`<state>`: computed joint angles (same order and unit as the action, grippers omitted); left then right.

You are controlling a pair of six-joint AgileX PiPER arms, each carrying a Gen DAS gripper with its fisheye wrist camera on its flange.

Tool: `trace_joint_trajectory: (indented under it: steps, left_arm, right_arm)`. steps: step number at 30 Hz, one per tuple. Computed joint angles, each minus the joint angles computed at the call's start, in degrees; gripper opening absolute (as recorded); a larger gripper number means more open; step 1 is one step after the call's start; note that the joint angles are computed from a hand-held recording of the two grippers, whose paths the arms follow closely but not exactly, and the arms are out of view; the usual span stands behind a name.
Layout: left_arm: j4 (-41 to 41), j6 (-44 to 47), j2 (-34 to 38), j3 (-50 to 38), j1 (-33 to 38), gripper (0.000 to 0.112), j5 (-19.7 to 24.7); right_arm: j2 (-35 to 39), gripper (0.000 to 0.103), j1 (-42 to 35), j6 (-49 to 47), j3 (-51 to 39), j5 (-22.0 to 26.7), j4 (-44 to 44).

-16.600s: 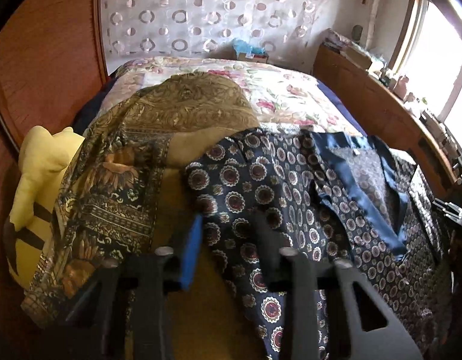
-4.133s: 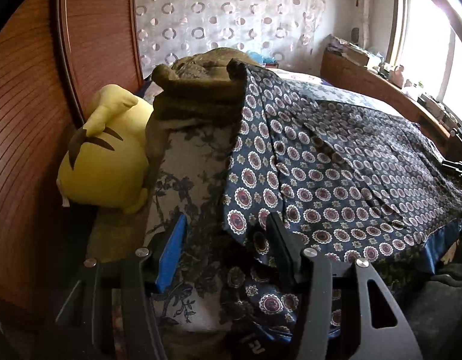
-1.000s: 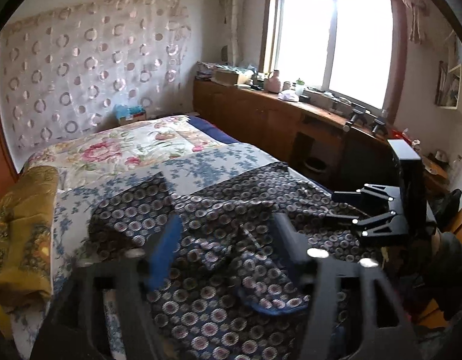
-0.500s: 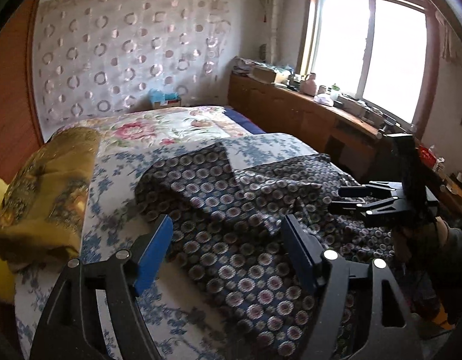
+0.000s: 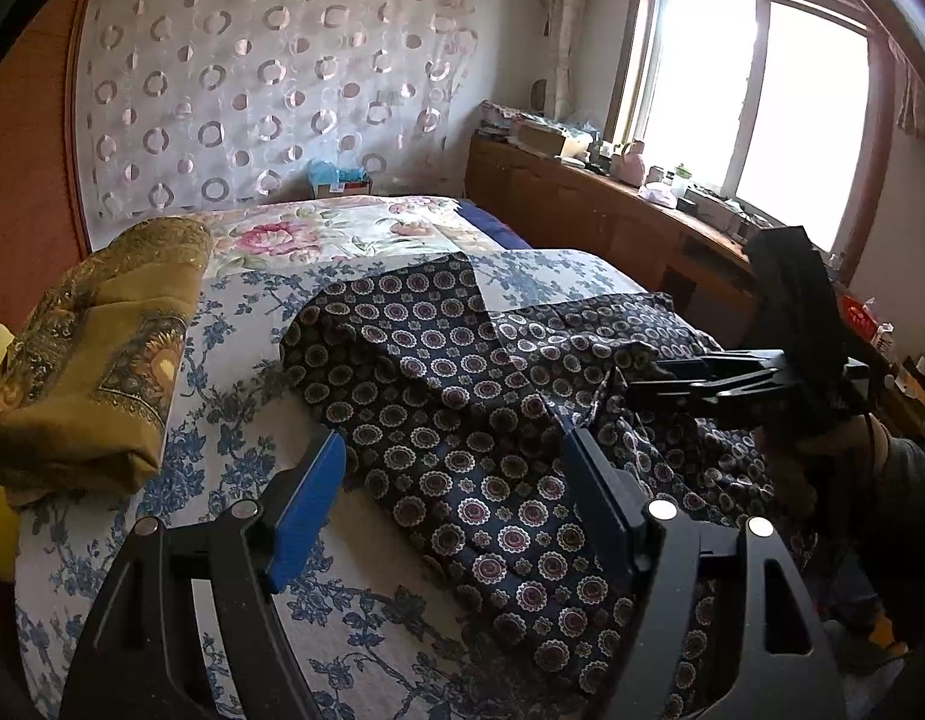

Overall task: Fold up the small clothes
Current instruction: 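Grasp the folded shirt edge with the right gripper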

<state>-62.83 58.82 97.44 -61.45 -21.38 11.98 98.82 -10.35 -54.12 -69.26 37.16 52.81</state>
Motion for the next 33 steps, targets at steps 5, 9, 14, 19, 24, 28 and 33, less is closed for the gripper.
trace_joint_trajectory:
  steps: [5, 9, 14, 19, 24, 28, 33]
  left_arm:
    - [-0.71, 0.86, -0.04, 0.38, 0.01, 0.076, 0.11]
    - [-0.83, 0.82, 0.25, 0.42, -0.14, 0.076, 0.15]
    - [-1.89, 1.84, 0.7, 0.41, -0.58, 0.076, 0.12]
    - [-1.57, 1.49, 0.89, 0.13, -0.97, 0.076, 0.21]
    - [-1.53, 1.68, 1.39, -0.42, -1.43, 0.076, 0.42]
    - [-0.9, 1.1, 1.77, -0.88, -2.1, 0.076, 0.53]
    - [1.86, -1.11, 2.3, -1.84, -3.04, 0.076, 0.81]
  right_arm:
    - [2.58, 0.074, 2.84, 2.7, -2.56, -1.92, -3.61]
    - [3.53, 0.074, 5.26, 6.4, -3.72, -4.87, -8.65]
    - [3.52, 0.02, 6.61, 9.46, -3.5, -6.91, -13.03]
    - [-0.73, 0.004, 5.12, -1.78, 2.31, -8.75, -4.11]
    - [-7.34, 0.003, 2.35, -11.14, 9.39, -9.39, 3.82]
    - [-13.78, 0.003, -2.51, -18.14, 15.32, -7.45, 10.9]
    - [-20.93, 0.003, -8.74, -22.18, 21.64, -5.75, 13.25]
